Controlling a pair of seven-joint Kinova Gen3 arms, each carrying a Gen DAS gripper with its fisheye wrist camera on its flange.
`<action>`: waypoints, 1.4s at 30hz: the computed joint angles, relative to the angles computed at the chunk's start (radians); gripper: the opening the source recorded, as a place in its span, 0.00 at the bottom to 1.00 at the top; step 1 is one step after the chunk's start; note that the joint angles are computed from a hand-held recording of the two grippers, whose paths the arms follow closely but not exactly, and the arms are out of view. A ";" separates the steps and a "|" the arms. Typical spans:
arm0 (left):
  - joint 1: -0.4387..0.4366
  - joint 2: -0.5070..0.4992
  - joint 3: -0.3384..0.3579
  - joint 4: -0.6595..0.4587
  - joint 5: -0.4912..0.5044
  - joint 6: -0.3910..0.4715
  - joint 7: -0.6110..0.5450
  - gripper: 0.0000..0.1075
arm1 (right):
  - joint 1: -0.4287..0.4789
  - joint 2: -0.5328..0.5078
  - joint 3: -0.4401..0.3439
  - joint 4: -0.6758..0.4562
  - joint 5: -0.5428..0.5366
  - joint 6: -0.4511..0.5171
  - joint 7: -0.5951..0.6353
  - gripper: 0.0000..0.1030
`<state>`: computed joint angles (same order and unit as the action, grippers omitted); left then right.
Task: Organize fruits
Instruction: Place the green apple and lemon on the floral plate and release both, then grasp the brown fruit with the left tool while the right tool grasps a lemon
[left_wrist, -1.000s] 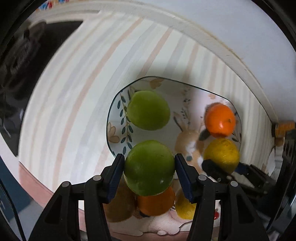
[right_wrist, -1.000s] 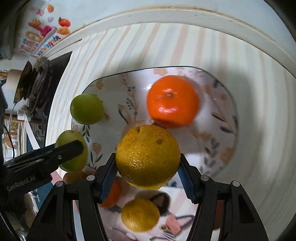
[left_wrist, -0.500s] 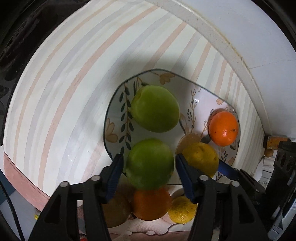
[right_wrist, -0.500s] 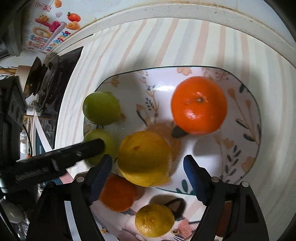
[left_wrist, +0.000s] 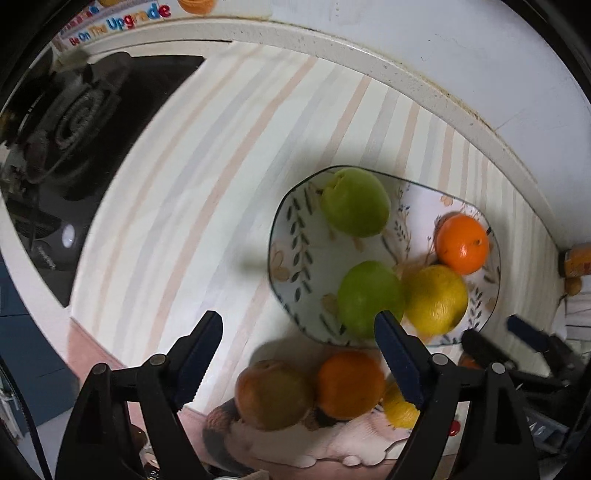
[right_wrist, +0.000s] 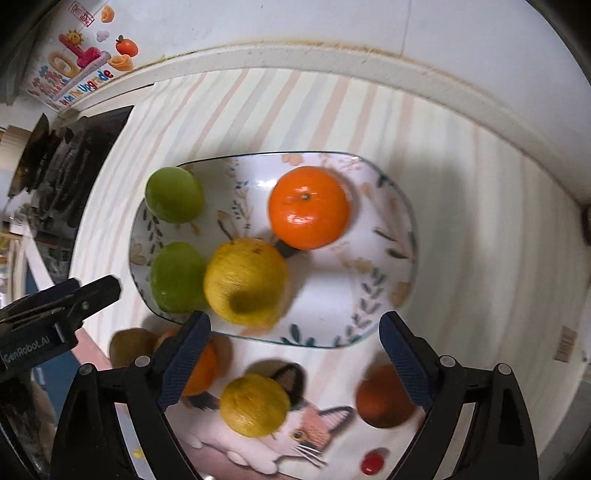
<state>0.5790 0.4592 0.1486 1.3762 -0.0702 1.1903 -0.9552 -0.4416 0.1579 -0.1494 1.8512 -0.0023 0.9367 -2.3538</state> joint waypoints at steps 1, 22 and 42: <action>0.010 -0.009 -0.003 0.011 -0.010 -0.004 0.010 0.78 | -0.003 -0.005 -0.011 -0.005 0.021 0.018 -0.023 0.92; 0.145 -0.289 0.086 0.152 -0.218 0.019 0.240 0.78 | -0.101 -0.278 -0.162 -0.015 0.158 0.223 -0.285 0.92; 0.157 -0.386 0.178 0.154 -0.307 0.074 0.359 0.89 | -0.053 -0.412 -0.235 -0.017 0.096 0.259 -0.312 0.92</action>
<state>0.7360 0.0729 0.3270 1.5303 -0.3768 1.2640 -0.5962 -0.4941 -0.2538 -0.3845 1.8346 0.0936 1.1962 -2.6662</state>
